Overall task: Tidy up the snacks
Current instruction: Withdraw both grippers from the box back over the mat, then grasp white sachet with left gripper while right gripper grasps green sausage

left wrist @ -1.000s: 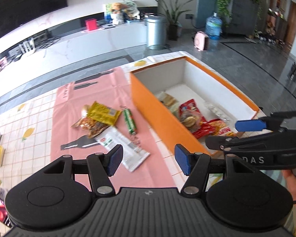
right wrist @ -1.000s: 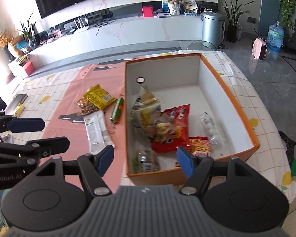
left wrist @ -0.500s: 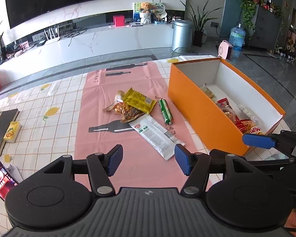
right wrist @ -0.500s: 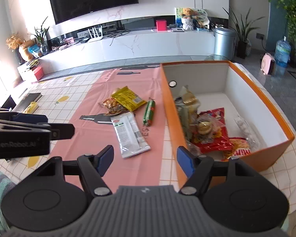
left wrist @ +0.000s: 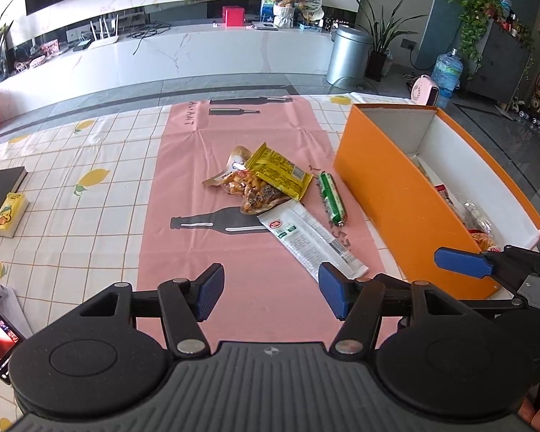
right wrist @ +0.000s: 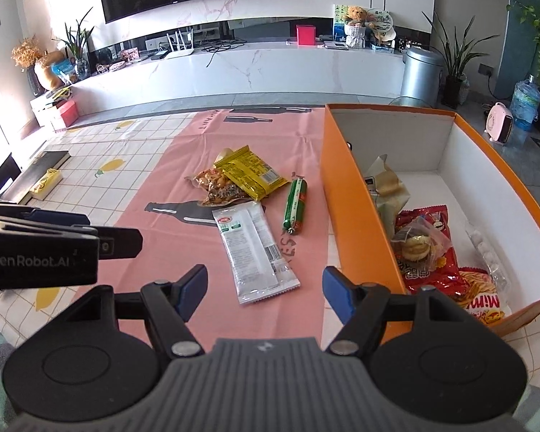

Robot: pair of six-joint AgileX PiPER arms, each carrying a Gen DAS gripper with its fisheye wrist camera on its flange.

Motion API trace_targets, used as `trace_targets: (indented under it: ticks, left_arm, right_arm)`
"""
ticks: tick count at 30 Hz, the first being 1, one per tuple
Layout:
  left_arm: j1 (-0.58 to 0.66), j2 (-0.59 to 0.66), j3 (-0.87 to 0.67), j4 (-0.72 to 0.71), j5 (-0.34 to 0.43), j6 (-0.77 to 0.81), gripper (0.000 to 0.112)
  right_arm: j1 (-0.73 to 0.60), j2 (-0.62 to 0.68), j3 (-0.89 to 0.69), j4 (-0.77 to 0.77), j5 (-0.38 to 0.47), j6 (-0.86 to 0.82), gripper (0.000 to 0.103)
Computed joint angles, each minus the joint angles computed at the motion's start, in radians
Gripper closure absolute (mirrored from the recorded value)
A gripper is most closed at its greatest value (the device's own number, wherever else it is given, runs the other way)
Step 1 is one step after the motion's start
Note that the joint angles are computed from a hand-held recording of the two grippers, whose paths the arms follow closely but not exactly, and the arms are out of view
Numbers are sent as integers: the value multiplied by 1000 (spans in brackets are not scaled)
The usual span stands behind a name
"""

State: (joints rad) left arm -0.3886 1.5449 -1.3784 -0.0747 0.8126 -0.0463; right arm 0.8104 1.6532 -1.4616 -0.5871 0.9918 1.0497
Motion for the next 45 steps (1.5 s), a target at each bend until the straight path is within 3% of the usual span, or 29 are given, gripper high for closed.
trace_targets:
  ticks: [10,19,28,35,38,40,42,45]
  left_arm:
    - [67,136,-83,-84,7,72,41]
    - [109,241,-107,-108,-6,108,41]
    - [141,279,-92,-147,-42,144,41]
    - [157,284,-71,-178,-58,186,42]
    - [161,289,-74,-190,-56,193,42]
    - [160,289,-72,-192,-58,194,42]
    - [159,289,-71,-191,-60,190,42]
    - [160,285,-68,-199,-63,193,42]
  right_arm:
    - [-114,185,-134,135,-41,-174,33]
    - [-187,313,-218,260,-92,-316,22]
    - [-189,412,-299,274,-88,-414,16]
    - [-198,432,-303,276,-134,-441,11]
    - [-197,433,-307,276,-136,-453,17]
    - [-193,423,-299,273,-144,-458,26]
    - [-189,411,-285,268,-154,-462,44]
    - [-187,404,-283,273,-150,-469,54]
